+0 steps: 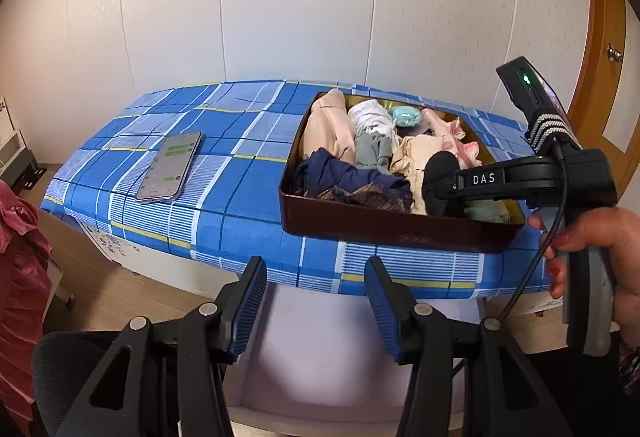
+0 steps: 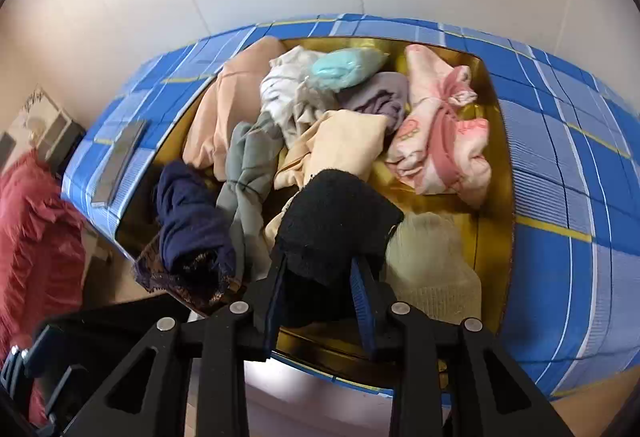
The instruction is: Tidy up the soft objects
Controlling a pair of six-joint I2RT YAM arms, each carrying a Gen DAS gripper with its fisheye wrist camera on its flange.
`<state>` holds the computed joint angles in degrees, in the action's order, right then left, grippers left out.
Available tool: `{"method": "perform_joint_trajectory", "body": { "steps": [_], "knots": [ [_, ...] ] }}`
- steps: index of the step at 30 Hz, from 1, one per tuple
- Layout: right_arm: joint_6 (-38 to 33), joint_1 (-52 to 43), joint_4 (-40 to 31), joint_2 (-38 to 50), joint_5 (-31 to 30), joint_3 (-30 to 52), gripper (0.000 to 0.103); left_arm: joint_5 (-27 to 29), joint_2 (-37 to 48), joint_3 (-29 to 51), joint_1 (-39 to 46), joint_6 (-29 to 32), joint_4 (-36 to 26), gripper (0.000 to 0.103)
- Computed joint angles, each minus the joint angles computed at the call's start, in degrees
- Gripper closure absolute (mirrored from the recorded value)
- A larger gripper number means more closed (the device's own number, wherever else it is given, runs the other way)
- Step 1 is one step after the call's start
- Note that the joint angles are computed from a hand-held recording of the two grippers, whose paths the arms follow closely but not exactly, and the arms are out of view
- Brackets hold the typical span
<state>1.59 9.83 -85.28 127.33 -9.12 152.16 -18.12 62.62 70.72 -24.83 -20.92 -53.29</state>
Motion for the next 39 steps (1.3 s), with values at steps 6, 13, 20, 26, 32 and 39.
{"method": "perform_joint_trajectory", "body": {
  "steps": [6,13,20,26,32,39],
  "knots": [
    [2.9,-0.9,13.9,-16.6,-0.2,-23.5,0.025,21.8,-4.7,-3.9,8.9,0.3,6.3,0.052],
    [2.3,1.8,19.4,-30.3,5.1,-37.5,0.021,13.6,-4.3,-1.7,4.5,-0.7,3.3,0.052],
    [2.9,3.9,20.3,-39.8,9.2,-45.6,0.009,-1.0,-2.1,3.1,-4.2,-3.1,-4.2,0.047],
    [4.4,4.2,20.0,-46.7,12.9,-50.0,0.0,-5.1,-0.5,6.4,-7.4,-5.6,-10.1,0.047],
    [6.1,6.6,20.3,-52.9,17.6,-53.6,0.0,-9.7,0.7,8.9,-10.9,-9.8,-14.5,0.047],
    [13.1,11.0,18.8,-57.5,27.5,-55.1,0.0,-18.7,0.2,10.1,-17.7,-14.1,-18.1,0.047]
  ]
}}
